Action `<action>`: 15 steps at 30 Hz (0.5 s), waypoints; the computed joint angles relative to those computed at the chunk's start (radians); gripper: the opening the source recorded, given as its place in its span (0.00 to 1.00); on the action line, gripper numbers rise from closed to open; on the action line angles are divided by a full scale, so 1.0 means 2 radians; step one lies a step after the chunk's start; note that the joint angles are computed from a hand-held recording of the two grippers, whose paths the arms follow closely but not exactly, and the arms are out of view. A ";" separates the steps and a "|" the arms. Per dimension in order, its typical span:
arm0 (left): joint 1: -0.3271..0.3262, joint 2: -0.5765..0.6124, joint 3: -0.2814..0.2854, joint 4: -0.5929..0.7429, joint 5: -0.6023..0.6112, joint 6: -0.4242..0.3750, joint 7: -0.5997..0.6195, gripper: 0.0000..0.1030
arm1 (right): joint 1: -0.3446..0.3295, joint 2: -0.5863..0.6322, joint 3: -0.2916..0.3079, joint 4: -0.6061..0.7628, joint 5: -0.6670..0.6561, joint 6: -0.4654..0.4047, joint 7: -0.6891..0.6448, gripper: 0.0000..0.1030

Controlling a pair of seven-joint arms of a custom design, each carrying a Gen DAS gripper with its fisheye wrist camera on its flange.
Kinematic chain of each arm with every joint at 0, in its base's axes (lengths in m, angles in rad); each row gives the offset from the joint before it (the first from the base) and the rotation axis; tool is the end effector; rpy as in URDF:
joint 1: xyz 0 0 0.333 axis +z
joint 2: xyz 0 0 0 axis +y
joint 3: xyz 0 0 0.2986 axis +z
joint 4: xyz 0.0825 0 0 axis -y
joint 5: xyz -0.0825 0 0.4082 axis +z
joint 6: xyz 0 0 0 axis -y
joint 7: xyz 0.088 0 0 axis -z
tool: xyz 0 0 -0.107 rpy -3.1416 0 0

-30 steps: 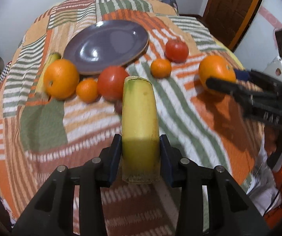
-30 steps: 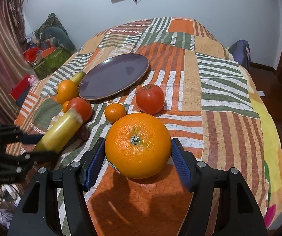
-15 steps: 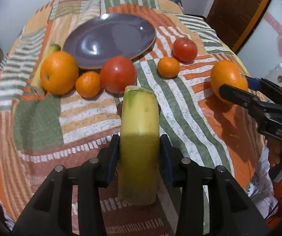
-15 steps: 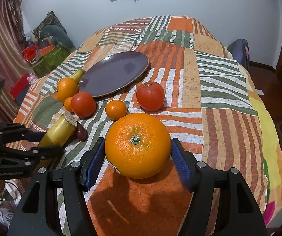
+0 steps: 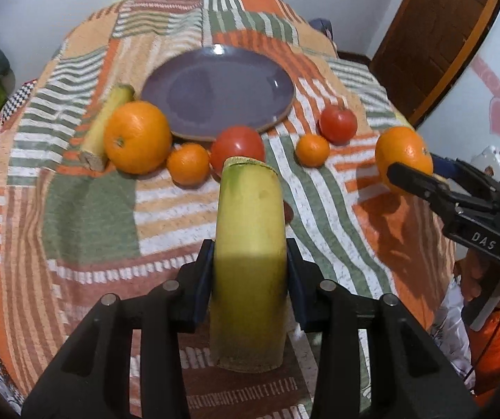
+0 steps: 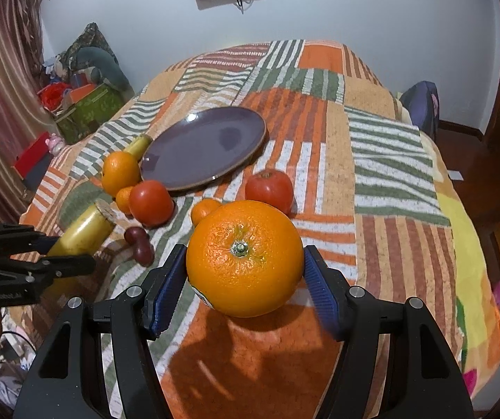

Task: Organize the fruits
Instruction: 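Lift and carry the orange and yellow cylinder toward the purple plate with both tools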

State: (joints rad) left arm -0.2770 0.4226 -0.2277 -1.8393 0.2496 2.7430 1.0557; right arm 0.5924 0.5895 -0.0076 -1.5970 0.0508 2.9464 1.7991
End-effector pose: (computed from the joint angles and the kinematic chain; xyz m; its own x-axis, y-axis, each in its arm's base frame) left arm 0.6070 -0.3318 0.3274 -0.1847 -0.9724 0.1425 -0.8835 0.1008 -0.4574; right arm 0.6291 0.4137 0.3499 0.3719 -0.9082 -0.1920 -0.7324 -0.1601 -0.6617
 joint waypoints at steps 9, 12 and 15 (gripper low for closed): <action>0.000 -0.017 0.024 0.002 0.035 0.030 -0.028 0.38 | 0.014 0.021 -0.016 0.047 -0.015 0.003 0.007 0.61; -0.001 -0.011 0.032 0.014 0.049 0.034 -0.040 0.38 | 0.017 0.034 -0.021 0.072 -0.019 0.002 0.011 0.61; 0.005 -0.007 0.035 0.026 0.053 0.039 -0.044 0.38 | 0.019 0.048 -0.026 0.099 -0.023 0.001 0.013 0.61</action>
